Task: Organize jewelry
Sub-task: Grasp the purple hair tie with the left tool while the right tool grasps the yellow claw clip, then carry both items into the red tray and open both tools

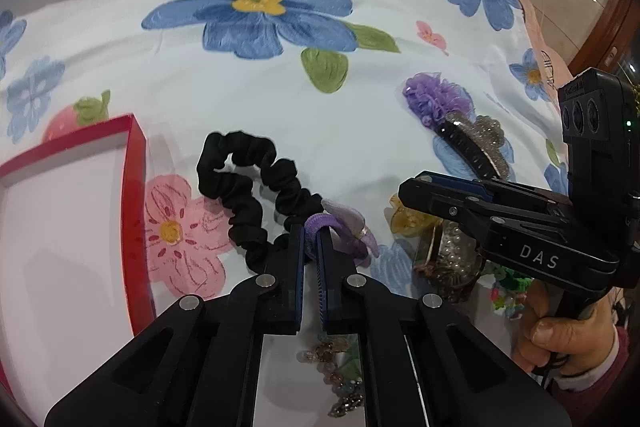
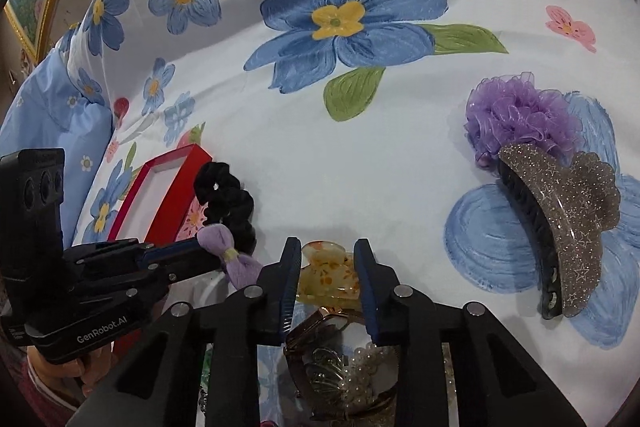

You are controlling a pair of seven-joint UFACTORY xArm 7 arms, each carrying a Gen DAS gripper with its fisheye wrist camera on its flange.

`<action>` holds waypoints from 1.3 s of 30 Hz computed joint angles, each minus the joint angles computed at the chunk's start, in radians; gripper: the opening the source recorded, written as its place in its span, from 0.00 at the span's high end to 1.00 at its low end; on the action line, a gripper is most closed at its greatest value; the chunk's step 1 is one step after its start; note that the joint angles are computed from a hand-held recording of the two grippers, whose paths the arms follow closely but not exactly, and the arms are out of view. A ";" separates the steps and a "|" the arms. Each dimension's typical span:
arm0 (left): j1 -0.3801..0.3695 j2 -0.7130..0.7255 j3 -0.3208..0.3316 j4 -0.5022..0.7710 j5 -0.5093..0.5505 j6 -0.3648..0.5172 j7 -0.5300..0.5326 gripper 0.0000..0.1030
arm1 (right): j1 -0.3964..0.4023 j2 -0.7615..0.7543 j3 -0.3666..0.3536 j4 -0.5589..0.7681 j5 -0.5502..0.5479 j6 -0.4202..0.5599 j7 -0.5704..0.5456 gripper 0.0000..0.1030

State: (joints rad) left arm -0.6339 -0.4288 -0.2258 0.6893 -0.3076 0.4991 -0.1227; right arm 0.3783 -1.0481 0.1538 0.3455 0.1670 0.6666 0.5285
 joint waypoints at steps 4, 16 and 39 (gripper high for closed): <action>-0.014 -0.048 0.012 -0.015 -0.017 -0.010 0.014 0.96 | -0.003 -0.039 0.012 -0.003 -0.007 0.000 0.011 0.79; -0.004 -0.276 0.062 -0.108 -0.044 0.053 -0.002 0.96 | 0.004 -0.077 0.042 0.012 -0.021 0.019 0.068 0.96; 0.249 -0.552 0.229 -0.257 0.006 0.268 0.059 0.96 | 0.162 0.400 0.152 0.272 -0.012 -0.303 0.147 0.96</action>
State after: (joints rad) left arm -0.3846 -0.9809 0.0037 0.4326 -0.3015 0.7667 -0.0641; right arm 0.5403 -0.6481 0.3055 0.6174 0.1545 0.3638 0.6758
